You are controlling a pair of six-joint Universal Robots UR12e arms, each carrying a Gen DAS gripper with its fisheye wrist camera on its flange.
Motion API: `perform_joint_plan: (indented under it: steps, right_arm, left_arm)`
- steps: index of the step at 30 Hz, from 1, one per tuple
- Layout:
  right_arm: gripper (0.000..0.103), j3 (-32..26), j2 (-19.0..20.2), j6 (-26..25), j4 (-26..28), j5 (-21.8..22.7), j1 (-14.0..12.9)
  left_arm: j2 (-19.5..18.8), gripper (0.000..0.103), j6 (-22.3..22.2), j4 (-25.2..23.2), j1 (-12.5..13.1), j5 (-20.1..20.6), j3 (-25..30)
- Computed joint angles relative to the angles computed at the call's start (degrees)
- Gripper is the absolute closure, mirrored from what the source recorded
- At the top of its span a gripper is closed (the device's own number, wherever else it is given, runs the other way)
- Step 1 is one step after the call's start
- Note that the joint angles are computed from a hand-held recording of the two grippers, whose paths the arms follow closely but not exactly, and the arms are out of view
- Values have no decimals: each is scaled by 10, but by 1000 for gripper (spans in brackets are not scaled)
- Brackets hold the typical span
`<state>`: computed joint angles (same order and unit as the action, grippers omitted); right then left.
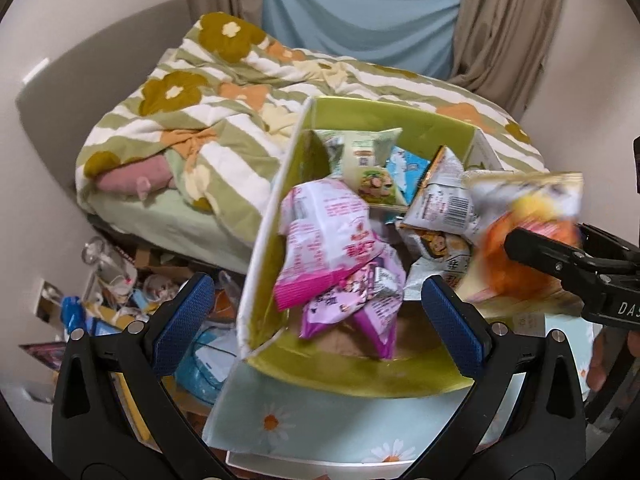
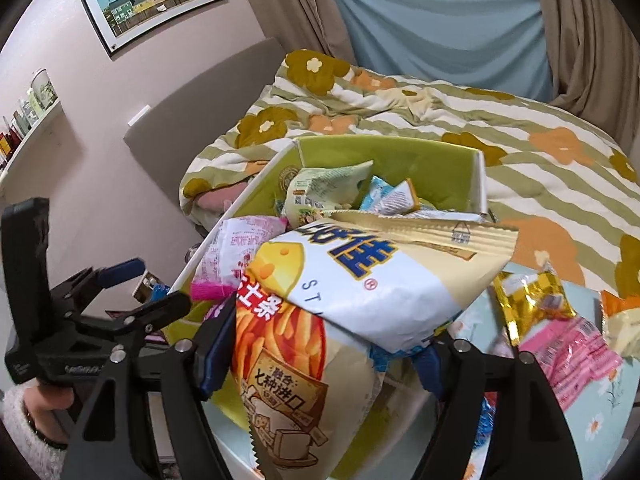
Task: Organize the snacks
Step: 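Drop the pink-and-white bag in the box left while right drops potato stick bag, then move both grippers back over the remaining snacks on the tablecloth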
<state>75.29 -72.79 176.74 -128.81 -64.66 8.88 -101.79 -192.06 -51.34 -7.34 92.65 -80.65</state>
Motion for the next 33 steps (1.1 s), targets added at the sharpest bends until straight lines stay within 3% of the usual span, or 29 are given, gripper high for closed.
perform_joint_plan:
  steps: [3, 4, 8, 21, 28, 33]
  right_arm:
    - [3, 9, 2, 12, -27, 18, 0]
    - [0, 14, 1, 14, -34, 10, 1]
    - [0, 22, -6, -2, -30, -15, 4]
    - [0, 34, -31, -6, -24, -6, -8]
    - [0, 52, -58, 29, -65, -21, -20]
    - [0, 67, -86, 53, -84, -57, -38]
  left_arm:
    - [5, 0, -20, 0, 5, -12, -11]
    - [6, 0, -23, -3, 6, -15, -13]
    - [3, 0, -28, -9, 4, -17, -12]
    - [6, 0, 1, 6, -11, -16, 10]
    - [4, 0, 48, 42, -22, -46, 29]
    - [-9, 0, 88, 56, -37, -76, 52]
